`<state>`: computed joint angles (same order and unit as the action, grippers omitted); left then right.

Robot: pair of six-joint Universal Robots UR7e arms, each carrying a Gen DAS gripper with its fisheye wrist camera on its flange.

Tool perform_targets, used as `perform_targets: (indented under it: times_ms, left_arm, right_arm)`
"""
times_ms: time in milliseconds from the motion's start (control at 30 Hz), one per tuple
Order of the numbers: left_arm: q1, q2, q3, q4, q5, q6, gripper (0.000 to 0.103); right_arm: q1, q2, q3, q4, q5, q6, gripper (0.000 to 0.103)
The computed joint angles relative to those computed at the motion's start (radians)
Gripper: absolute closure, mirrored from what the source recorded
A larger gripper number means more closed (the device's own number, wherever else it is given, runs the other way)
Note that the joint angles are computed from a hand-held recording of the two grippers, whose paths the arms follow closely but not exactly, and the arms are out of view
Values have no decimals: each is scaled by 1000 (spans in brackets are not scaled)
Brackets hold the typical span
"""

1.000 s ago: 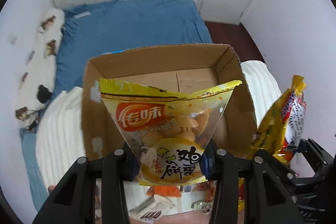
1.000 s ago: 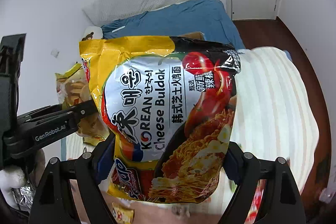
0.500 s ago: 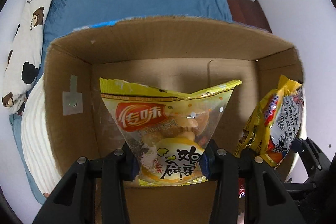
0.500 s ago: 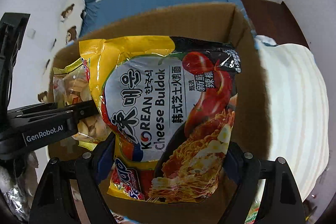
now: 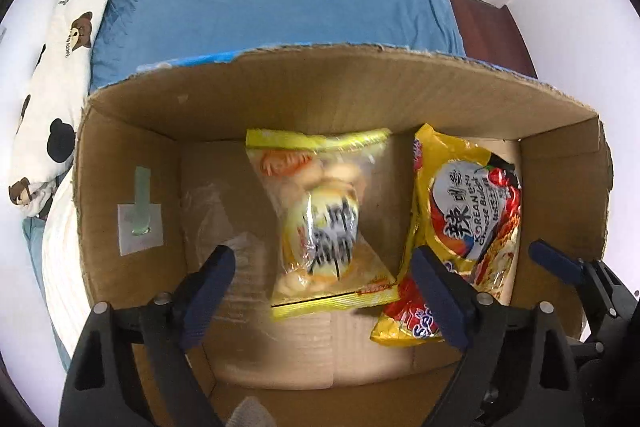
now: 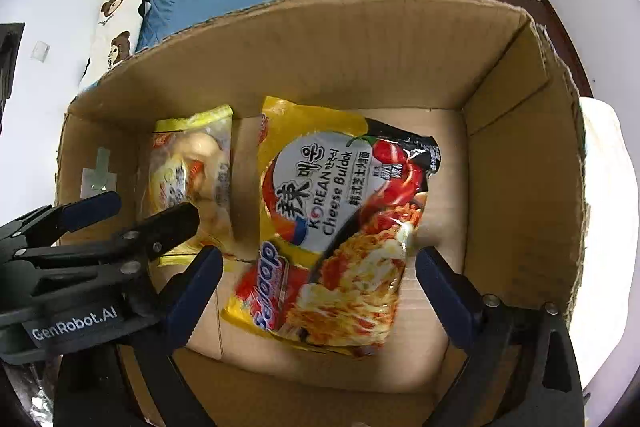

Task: Organize snacks
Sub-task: 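Carry both packs into the cardboard box and open both tools, then grasp the Franzzi cookie pack with left tool while right tool grasps the nitz cookie pack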

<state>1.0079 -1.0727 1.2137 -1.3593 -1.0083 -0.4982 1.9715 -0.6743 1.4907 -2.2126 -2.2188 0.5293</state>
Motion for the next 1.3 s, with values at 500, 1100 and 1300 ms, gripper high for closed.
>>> perform_targets:
  times_ms: [500, 1100, 1300]
  left_arm:
    - [-137, -217, 191, -156, 125, -4, 13]
    - [-422, -662, 533, 57, 226, -249, 13]
    - [-408, -756, 721, 180, 121, -306, 13]
  right_arm:
    - [144, -67, 14, 35, -87, 68, 3]
    - [347, -269, 318, 61, -101, 323, 3]
    - [302, -306, 478, -19, -2, 396, 18]
